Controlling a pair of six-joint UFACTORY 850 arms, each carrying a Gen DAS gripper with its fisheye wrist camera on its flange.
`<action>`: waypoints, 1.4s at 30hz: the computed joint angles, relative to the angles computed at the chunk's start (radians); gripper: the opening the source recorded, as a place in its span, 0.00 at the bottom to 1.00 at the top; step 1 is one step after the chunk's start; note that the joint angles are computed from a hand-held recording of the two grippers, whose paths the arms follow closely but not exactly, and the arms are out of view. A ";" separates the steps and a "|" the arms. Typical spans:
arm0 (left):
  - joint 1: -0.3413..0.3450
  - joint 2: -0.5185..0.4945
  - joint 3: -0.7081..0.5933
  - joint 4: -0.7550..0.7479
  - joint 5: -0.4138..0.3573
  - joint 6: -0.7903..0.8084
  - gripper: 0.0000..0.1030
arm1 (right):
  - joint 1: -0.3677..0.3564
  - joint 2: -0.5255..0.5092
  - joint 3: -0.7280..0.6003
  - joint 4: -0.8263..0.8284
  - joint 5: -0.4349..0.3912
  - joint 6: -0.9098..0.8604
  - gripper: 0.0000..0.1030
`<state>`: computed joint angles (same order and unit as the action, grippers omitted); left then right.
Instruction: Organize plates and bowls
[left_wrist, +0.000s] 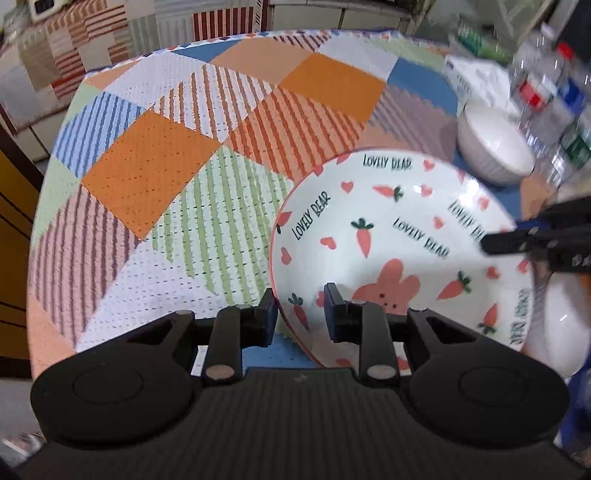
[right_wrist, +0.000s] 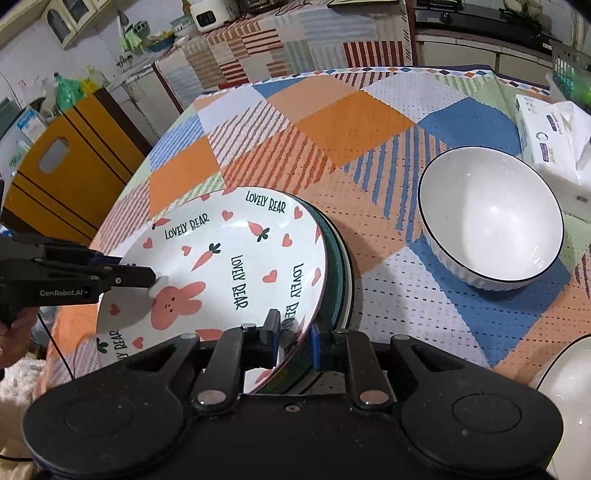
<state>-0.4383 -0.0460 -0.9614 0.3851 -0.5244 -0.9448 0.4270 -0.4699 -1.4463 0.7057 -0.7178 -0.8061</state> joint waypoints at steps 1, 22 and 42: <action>-0.014 -0.011 -0.009 0.035 -0.022 -0.014 0.24 | 0.004 0.000 -0.003 -0.015 0.002 0.003 0.20; -0.120 -0.046 -0.039 0.247 -0.165 -0.292 0.24 | 0.126 0.145 0.191 -0.483 0.356 0.230 0.32; -0.301 0.017 -0.101 0.247 -0.213 -0.539 0.25 | -0.161 0.472 0.493 0.412 0.198 -0.793 0.72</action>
<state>-0.7392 -0.0293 -1.0622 0.6326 -0.7377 -1.4834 0.2661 0.0024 -0.9535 1.1179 -0.5198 -1.5989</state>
